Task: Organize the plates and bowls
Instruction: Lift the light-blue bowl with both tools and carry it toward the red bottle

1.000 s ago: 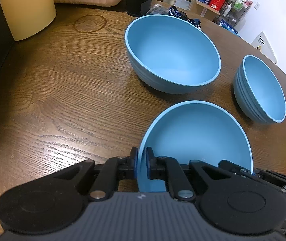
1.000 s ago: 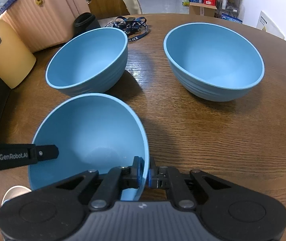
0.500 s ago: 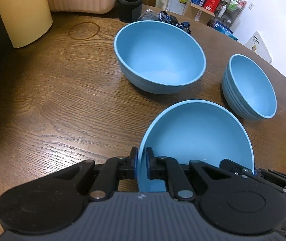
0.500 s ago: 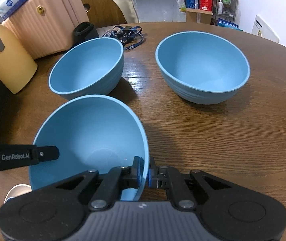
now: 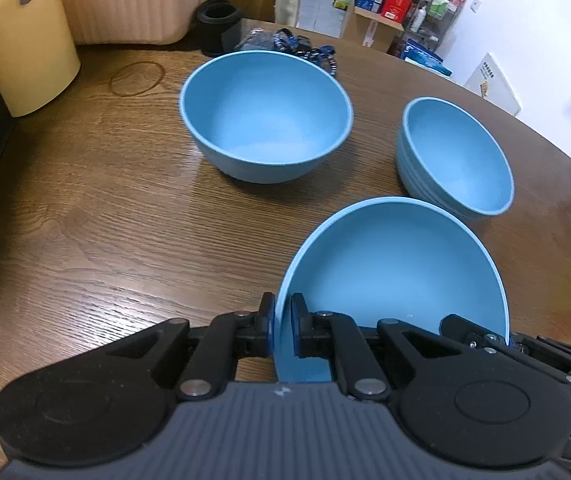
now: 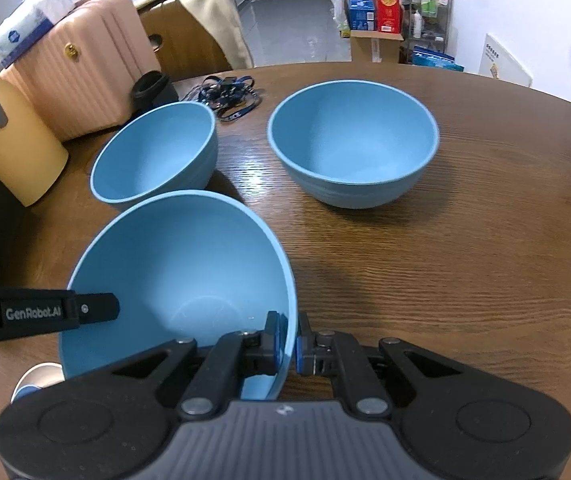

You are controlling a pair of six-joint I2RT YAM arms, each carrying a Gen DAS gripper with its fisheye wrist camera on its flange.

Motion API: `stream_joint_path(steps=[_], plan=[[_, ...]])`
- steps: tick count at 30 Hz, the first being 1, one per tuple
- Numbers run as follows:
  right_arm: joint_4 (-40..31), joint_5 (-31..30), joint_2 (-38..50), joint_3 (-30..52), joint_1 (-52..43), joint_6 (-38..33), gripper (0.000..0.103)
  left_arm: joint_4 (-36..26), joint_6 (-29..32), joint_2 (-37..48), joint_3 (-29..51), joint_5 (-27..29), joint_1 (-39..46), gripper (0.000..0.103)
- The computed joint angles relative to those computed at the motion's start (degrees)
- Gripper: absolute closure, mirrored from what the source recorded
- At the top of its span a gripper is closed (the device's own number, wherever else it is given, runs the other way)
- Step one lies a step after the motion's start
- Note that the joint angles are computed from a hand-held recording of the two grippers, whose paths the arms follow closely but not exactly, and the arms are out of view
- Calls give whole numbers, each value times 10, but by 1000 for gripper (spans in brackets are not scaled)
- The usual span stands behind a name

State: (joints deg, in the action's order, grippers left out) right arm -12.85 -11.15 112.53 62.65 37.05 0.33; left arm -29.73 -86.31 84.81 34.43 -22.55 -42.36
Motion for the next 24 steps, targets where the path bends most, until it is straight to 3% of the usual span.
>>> stream_joint_path(steps=[10,24], plan=[[7,-5,-42,-37,-49,-9,96,-16,14,62,82,-10,-33,94],[17,-13,-86,-82,-158,-37,96,-14,80,185,234,-1,-61,94]])
